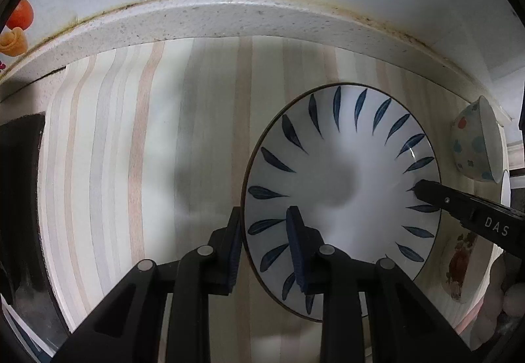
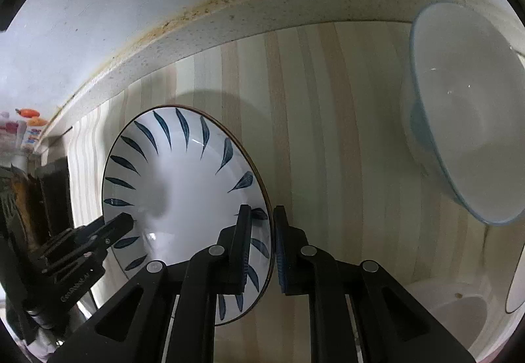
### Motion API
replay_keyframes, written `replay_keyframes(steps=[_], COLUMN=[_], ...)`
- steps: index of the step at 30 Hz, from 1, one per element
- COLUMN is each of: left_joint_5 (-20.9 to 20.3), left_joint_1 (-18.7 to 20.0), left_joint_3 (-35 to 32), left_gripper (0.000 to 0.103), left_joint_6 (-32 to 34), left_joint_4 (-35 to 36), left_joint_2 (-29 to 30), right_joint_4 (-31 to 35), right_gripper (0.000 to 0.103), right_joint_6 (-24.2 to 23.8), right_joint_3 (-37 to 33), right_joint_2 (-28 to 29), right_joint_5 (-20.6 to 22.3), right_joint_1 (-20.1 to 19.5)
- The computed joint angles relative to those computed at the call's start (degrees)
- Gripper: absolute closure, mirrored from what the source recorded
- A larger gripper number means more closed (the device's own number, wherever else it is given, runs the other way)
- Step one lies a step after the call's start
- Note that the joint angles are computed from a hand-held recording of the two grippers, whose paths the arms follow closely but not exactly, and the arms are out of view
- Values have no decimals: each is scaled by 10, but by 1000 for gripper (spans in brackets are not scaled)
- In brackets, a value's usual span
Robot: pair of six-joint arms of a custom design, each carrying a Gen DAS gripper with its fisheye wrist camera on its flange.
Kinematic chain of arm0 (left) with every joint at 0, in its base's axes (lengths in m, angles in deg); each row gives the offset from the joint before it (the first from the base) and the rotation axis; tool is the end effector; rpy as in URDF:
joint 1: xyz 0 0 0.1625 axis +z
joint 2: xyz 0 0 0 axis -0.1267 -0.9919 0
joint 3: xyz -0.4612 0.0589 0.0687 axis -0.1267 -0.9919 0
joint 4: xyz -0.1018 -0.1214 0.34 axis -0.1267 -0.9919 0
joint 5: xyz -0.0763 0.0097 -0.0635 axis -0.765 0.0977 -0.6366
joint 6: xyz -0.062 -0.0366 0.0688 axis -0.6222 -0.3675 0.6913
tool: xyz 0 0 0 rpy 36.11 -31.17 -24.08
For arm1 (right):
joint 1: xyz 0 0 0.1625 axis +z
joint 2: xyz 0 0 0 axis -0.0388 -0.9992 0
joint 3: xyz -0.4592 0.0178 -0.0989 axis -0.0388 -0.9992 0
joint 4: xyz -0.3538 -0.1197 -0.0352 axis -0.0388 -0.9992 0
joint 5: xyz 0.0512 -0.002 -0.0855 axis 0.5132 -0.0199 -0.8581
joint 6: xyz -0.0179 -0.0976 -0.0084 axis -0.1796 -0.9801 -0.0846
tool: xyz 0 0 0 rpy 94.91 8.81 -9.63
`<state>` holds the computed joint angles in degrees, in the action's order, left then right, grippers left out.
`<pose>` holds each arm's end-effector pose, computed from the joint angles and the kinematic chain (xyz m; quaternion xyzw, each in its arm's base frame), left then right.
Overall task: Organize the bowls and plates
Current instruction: 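Grasp the rim of the blue-striped plate with both grippers, then lower the blue-striped plate onto the plate stack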
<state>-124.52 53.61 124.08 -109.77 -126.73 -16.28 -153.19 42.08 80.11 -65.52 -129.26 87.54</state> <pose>-0.4121 -0.6952 0.0568 0.1104 0.9468 -0.0252 0.3012 0.0240 -0.7348 0.3657 -0.1008 -0.9504 0.1442 0.2564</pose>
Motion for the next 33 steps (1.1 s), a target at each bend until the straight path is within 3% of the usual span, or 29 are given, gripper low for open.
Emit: replay_keyframes(steps=[11, 25, 33], left_joint_5=[14, 28, 7], left_joint_1=[-38, -113, -145], left_joint_3=[53, 182, 264], left_gripper=[79, 79, 79], left_joint_6=[-5, -36, -75], left_joint_4=[-30, -101, -100], left_joint_2=[-49, -139, -181], right_joint_4=[-27, -49, -50], right_gripper=[88, 88, 88], right_joint_6=[-28, -68, -75], right_joint_3=[50, 188, 279], right_joint_2=[-48, -188, -258], right_joint_5=[8, 28, 45], right_joint_1=[19, 61, 55])
